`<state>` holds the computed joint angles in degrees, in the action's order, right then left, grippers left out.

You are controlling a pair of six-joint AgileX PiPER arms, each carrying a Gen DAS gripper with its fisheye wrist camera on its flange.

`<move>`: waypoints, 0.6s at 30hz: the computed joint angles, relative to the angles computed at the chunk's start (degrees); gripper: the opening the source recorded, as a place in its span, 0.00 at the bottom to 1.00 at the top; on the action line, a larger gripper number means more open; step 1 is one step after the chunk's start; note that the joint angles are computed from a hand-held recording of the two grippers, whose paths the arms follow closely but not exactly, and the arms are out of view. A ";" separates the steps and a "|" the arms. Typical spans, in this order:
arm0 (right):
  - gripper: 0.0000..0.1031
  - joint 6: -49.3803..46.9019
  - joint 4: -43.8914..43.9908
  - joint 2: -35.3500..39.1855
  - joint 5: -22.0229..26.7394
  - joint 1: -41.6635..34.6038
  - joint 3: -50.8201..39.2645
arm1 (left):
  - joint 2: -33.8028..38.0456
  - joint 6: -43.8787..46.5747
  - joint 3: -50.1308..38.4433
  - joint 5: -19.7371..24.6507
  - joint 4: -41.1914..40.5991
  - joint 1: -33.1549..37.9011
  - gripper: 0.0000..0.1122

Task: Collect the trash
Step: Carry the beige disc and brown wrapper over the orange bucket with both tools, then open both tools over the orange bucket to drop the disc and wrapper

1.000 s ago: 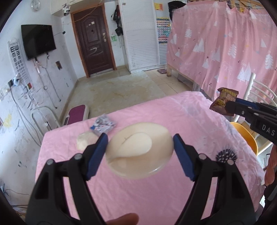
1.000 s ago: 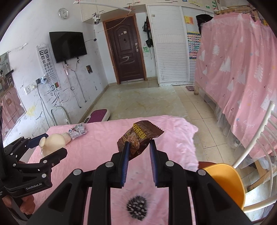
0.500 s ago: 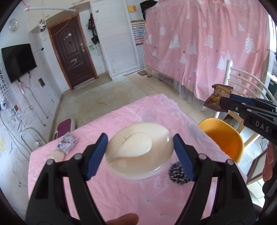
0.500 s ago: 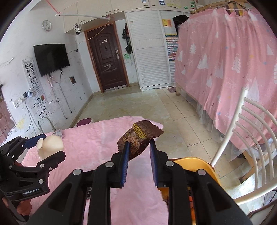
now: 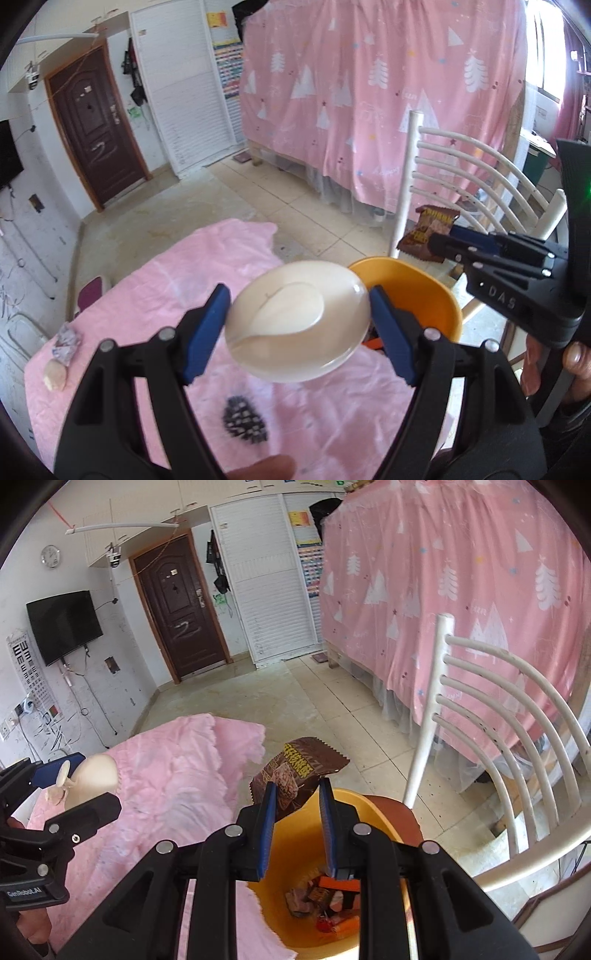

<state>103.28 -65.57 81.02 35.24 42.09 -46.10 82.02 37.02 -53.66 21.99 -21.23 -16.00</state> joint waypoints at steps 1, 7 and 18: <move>0.12 0.34 -0.11 -0.35 -0.78 -0.96 1.02 | 0.62 -1.83 -0.33 -0.35 1.66 -1.30 0.66; 0.12 3.55 -1.85 -1.02 -4.76 -4.50 5.07 | 3.67 -8.99 -2.58 -1.16 7.53 -7.16 0.66; 0.12 4.10 -1.92 1.35 -9.61 -7.80 6.10 | 8.91 -11.56 -8.63 1.31 7.31 -9.79 0.74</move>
